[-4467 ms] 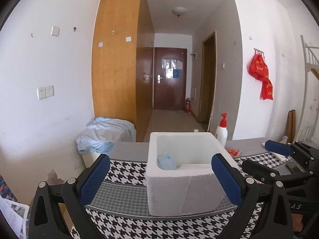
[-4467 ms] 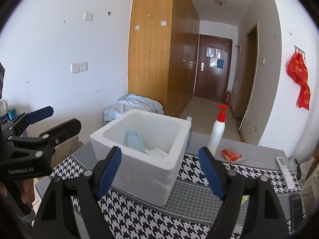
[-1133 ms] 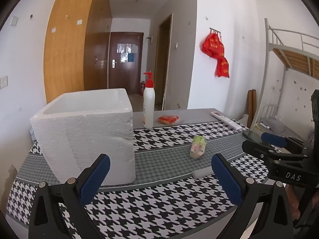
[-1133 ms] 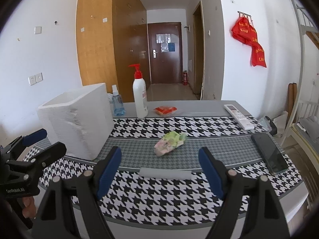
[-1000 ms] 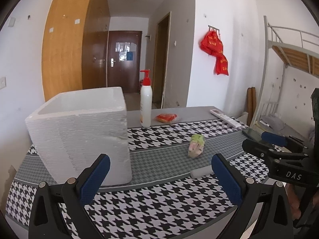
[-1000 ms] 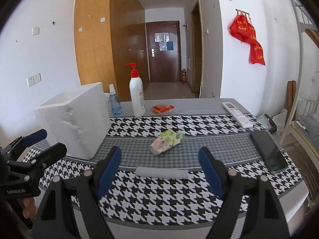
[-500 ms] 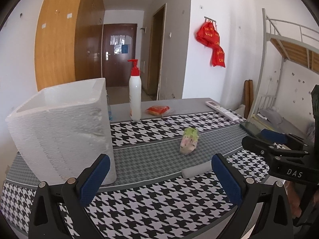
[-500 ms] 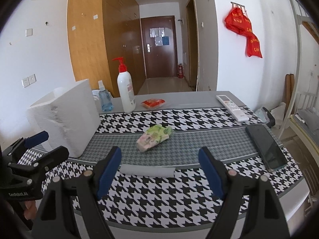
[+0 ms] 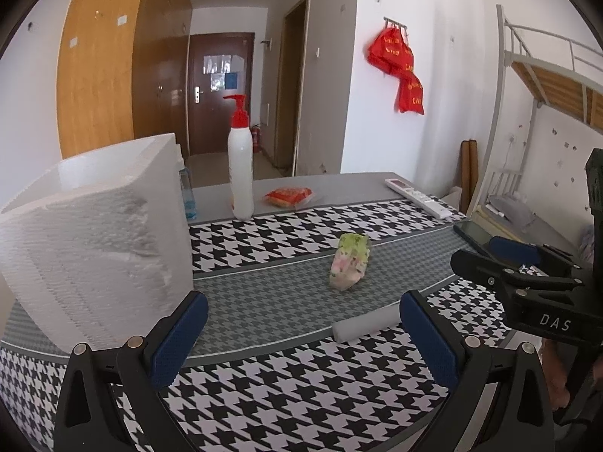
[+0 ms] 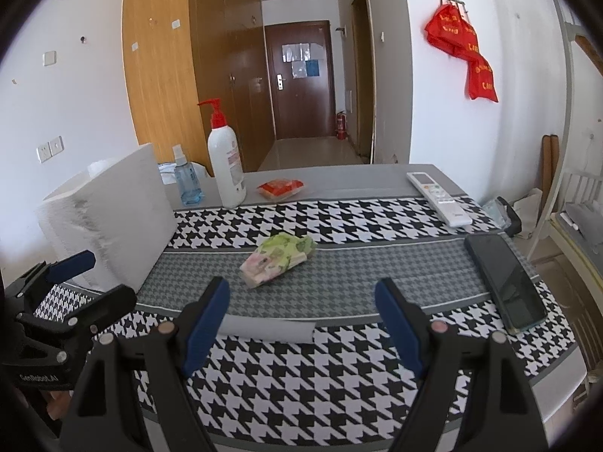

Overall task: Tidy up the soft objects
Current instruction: 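Move both open tools over the table toward the foam stick and floral packet, then close the left tool on the white foam stick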

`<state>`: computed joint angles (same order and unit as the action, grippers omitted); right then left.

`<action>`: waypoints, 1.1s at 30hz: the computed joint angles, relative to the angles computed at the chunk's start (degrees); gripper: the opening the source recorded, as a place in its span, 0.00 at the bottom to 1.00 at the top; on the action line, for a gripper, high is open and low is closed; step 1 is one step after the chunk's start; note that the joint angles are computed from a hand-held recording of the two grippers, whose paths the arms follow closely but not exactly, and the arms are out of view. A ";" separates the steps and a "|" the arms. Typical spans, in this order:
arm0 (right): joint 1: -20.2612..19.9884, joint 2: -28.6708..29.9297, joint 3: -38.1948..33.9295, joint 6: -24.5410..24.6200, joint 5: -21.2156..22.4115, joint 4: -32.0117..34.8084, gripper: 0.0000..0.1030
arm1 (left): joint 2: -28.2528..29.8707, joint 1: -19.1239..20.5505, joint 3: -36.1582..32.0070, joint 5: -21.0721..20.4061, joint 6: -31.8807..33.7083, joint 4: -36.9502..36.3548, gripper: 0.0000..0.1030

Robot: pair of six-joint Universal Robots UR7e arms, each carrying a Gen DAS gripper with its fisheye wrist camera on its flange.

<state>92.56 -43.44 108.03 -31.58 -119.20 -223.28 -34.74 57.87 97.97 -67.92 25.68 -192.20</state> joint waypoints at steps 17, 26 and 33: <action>-1.05 -0.82 -1.67 0.27 0.17 3.84 0.81 | 1.21 0.13 -3.51 -2.06 2.38 6.89 0.99; -1.65 -0.58 -4.35 0.37 0.25 8.18 0.80 | 2.65 0.75 -6.71 -4.22 5.28 13.31 0.99; -2.30 -0.61 -6.40 0.68 0.72 12.35 0.80 | 4.34 1.20 -9.48 -3.99 6.56 16.71 0.99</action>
